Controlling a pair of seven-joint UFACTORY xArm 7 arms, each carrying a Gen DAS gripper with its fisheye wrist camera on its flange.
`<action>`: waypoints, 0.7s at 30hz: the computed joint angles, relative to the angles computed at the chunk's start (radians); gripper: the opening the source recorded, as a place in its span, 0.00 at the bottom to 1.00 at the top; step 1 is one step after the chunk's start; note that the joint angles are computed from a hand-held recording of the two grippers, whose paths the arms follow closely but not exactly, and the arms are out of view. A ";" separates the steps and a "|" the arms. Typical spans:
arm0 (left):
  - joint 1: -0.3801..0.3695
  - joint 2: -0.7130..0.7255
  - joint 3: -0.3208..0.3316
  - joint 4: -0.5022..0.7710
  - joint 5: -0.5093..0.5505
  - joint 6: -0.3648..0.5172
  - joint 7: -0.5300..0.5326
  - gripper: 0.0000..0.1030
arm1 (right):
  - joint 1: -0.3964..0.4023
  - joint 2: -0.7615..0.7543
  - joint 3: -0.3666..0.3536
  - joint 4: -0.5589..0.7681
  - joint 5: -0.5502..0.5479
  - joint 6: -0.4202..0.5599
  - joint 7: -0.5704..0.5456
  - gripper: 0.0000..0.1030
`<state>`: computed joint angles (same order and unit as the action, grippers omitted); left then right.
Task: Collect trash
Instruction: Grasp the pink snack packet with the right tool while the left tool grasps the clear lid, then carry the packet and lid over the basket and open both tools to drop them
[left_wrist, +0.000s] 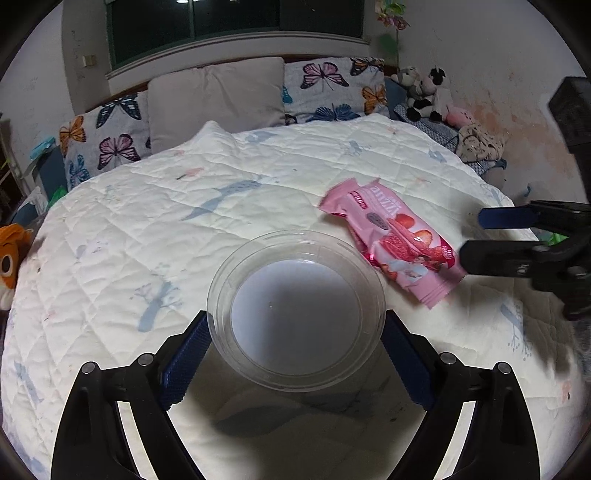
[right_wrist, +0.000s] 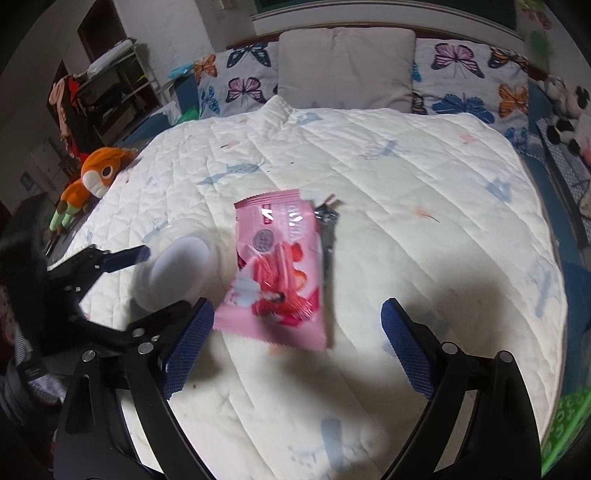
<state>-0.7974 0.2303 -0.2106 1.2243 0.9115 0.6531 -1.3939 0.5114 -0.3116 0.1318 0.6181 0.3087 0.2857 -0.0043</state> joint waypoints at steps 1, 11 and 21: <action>0.001 -0.012 0.002 -0.012 0.001 0.001 -0.005 0.85 | -0.001 0.020 0.005 0.014 -0.006 -0.001 0.002 0.89; 0.055 -0.125 -0.037 -0.126 0.020 0.028 -0.093 0.85 | -0.038 0.188 0.066 0.127 -0.095 -0.013 0.059 0.86; 0.081 -0.146 -0.074 -0.147 0.025 0.043 -0.120 0.85 | -0.079 0.219 0.104 0.134 -0.379 -0.020 0.278 0.65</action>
